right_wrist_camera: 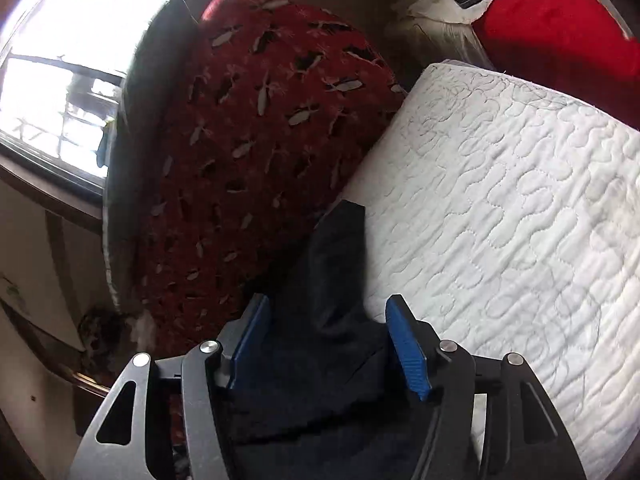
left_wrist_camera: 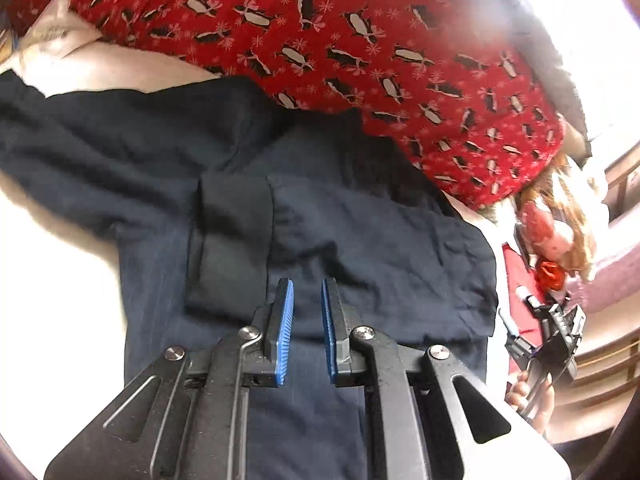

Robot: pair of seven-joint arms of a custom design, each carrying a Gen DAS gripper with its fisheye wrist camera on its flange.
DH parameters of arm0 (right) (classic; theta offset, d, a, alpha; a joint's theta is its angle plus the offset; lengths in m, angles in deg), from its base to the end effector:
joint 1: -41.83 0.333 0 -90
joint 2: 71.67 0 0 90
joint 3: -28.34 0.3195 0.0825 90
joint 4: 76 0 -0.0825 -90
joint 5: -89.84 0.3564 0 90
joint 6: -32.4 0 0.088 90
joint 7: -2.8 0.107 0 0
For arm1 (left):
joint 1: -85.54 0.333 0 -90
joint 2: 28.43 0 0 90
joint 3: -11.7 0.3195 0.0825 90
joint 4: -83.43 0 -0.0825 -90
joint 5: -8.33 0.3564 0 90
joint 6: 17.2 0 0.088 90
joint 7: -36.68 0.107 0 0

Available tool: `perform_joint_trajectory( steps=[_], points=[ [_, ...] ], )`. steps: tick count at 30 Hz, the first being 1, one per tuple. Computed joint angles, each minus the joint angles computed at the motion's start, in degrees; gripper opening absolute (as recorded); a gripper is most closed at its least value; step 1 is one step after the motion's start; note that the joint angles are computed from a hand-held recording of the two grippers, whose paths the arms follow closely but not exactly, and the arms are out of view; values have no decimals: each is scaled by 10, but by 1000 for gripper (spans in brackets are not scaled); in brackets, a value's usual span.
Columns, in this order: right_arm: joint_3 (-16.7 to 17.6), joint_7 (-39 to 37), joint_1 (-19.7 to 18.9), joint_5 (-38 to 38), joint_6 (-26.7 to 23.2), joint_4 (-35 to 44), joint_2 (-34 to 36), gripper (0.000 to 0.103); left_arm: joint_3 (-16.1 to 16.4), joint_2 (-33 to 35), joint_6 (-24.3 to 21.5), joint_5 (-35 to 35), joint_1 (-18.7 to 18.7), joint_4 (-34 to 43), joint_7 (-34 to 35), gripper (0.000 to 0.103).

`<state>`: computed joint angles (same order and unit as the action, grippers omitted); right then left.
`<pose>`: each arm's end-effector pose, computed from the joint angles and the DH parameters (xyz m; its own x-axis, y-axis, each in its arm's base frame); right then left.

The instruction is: Fold large clothes

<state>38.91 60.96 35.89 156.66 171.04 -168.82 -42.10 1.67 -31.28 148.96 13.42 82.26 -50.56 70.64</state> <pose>0.6891 0.0396 0.3785 0.0009 -0.6318 -0.7751 -0.8877 0.3564 -0.2915 0.5071 -0.1263 0.4461 0.4823 -0.7630 0.4303 -0.6694 -0.6379 -0.3807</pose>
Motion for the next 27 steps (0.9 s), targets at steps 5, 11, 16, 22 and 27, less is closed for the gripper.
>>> perform_joint_trajectory(
  steps=[5, 11, 16, 22, 27],
  points=[
    [3, 53, 32, -148, -21, 85, 74, 6, 24, 73, -80, 80, -13, 66, -47, 10],
    [5, 109, 27, -206, 2, 87, 86, 10, 32, 60, -22, 7, -16, 35, -4, 10],
    [74, -14, 0, -137, 126, 13, 15, 23, 29, 55, -5, 7, -17, 23, -19, 15],
    [-37, 170, 112, -347, 63, 83, 78, 22, 13, 28, 29, -180, -11, -18, 124, 14],
    [55, 117, 63, -284, 124, 23, 29, 30, 17, -53, 45, -121, 39, -82, 78, 16]
  ],
)
